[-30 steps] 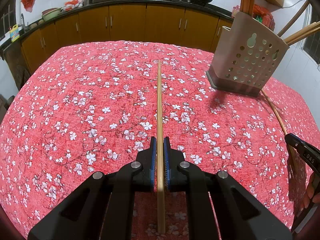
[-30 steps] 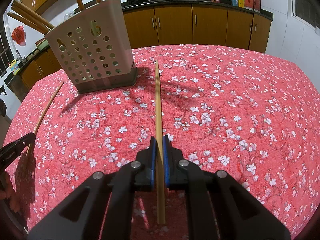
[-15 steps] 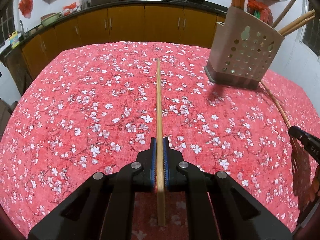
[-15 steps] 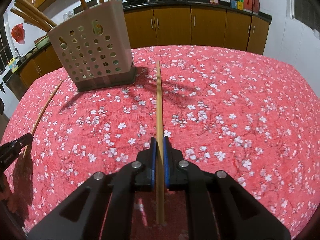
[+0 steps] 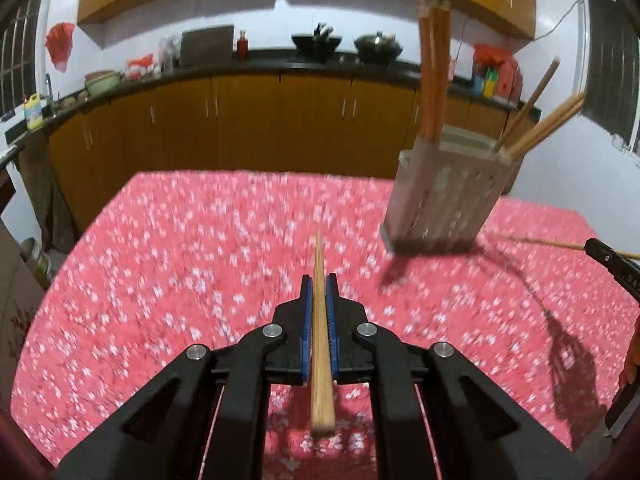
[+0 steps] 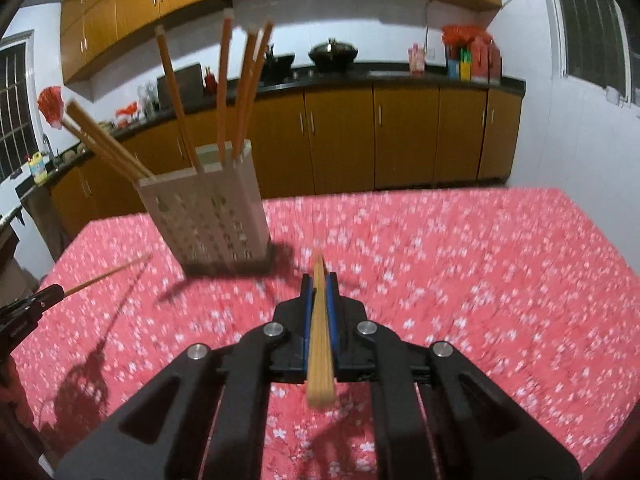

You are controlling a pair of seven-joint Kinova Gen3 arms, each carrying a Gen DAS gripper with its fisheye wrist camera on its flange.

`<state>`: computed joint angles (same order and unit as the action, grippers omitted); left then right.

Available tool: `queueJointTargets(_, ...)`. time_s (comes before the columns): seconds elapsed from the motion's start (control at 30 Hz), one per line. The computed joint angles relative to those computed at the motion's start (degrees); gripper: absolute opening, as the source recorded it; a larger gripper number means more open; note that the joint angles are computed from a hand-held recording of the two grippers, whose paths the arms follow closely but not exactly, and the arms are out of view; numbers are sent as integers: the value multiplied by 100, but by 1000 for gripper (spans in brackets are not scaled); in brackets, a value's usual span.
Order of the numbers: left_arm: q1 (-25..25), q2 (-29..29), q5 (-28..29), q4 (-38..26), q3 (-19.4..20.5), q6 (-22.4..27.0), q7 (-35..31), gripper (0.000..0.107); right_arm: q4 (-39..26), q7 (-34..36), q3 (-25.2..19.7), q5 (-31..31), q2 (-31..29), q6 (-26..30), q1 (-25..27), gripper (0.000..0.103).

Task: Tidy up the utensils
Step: 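Lift the left tool's chopstick upright over the holder while the right tool carries its chopstick there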

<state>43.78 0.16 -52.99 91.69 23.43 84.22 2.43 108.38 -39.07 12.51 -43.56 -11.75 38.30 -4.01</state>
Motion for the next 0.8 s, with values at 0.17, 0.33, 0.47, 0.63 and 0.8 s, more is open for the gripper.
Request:
queueJointTargets(0.17,36,-33,-358,-219,56,140,-147,7,-99,250,146,-254,-132,12,-119,8)
queueJointTargets(0.33,83,-13,-587,-422,78,206,-293,7,-253,404,298,-435,-276,213,-276,8)
queueJointTargets(0.47,106,-39,-748,-593,95,190,-448,7,-493,471,433,-660,-373,638,-384,8)
queueJointTargets(0.63,139,-24,-1010,-867,142,87,-595,7,-820,723,644,-1092,-470,1164,-547,8)
queueJointTargets(0.8,243,77,-1432,-1198,156,28,-701,7,-1112,879,641,-1467,-575,1292,-681,8)
